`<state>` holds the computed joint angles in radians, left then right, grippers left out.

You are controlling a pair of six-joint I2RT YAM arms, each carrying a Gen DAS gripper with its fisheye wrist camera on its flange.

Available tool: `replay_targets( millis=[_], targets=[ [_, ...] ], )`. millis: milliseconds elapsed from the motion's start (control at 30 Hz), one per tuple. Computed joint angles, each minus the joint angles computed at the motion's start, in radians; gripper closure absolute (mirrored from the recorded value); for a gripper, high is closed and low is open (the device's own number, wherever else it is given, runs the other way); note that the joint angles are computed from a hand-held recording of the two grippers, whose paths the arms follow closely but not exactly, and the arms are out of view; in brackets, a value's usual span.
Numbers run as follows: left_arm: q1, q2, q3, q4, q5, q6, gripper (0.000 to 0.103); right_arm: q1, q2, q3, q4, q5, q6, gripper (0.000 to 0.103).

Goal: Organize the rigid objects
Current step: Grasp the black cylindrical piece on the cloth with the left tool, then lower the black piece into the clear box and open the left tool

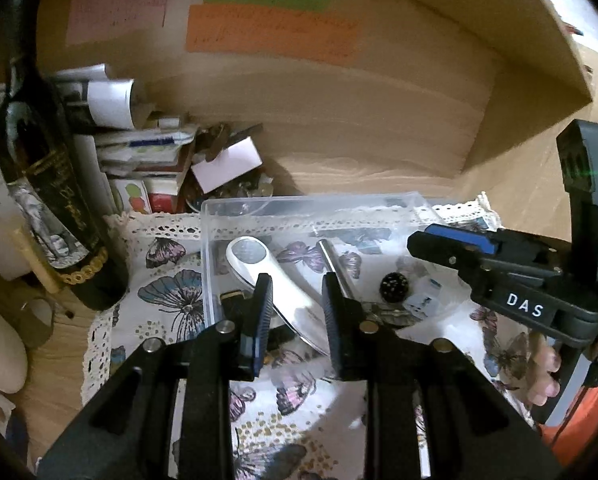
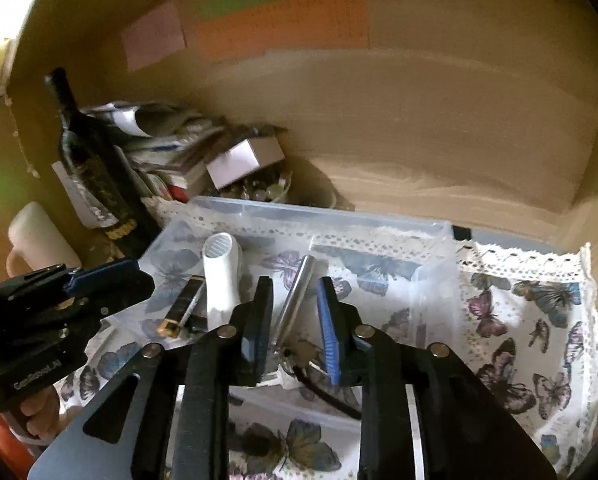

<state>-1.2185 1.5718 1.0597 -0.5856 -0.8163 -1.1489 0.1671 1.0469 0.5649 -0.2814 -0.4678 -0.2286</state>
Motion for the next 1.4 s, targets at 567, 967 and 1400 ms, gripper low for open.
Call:
replay_targets(
  millis=[567,967,1400],
  targets=[
    [-0.127,0.199,0.105,-0.016,0.109,-0.041,0.055,-0.304,-0.343,-0.135,-0.293,-0.205,-0.260,0.060],
    [-0.039,0.334,0.129,0.142,0.316,0.069,0.076,-0.584,-0.291,-0.191,-0.432,-0.324,-0.510,0.051],
    [-0.130,0.236,0.085,0.079,0.147,-0.008,0.080,-0.488,-0.317,-0.234,-0.418,-0.289,-0.453,0.051]
  ],
)
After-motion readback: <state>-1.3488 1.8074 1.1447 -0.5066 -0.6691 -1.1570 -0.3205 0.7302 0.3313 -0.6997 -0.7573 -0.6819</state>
